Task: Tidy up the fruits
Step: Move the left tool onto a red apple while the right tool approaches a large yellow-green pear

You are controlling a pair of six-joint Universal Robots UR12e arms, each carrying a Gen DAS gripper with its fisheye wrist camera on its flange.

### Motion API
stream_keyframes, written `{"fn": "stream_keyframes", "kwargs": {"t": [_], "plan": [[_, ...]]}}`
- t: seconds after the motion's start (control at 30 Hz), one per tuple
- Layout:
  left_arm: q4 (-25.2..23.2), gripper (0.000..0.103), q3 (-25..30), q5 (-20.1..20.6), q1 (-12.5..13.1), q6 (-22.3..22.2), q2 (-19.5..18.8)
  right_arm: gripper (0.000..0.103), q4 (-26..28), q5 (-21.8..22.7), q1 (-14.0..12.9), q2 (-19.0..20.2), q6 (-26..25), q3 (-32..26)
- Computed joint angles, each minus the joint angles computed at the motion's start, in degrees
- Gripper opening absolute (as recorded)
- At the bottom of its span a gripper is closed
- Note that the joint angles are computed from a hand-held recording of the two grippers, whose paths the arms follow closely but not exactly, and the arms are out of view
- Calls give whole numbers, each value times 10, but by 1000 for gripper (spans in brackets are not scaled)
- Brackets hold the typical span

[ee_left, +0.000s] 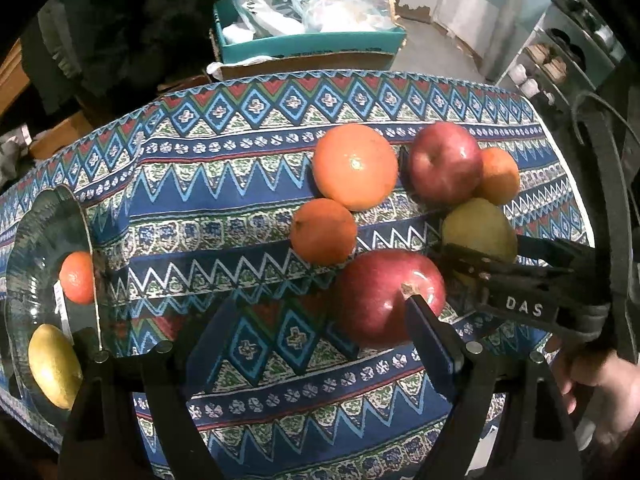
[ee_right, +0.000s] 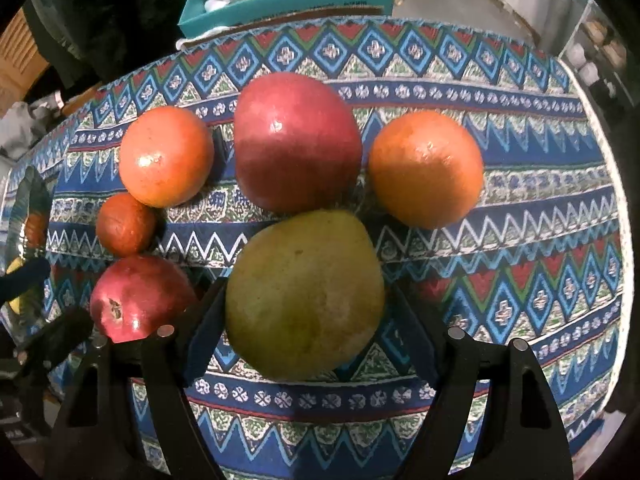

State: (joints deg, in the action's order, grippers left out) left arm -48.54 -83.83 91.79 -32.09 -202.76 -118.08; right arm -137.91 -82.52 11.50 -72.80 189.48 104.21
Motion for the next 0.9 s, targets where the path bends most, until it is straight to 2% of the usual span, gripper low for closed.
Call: {"fn": "stream_keyframes", "kwargs": {"t": [0.07,0.17,0.37,0.6,0.9], "plan": [[0,87,2,-2,-2,5,-2,74,-6,21,-5,1,3,2],[-2,87,6,-9,-4,11,-6,73,-9,24,-4,4,-3,2],[-7,87,20,-33,-7,10,-18,72,-9,-1,-4,-11,-14,16],[-24,87,40,-44,-14,14,-36,72,-22,-1,-26,-46,-3,49],[-37,87,59,-28,-20,2,-57,72,-29,-1,-49,-75,-3,77]]}}
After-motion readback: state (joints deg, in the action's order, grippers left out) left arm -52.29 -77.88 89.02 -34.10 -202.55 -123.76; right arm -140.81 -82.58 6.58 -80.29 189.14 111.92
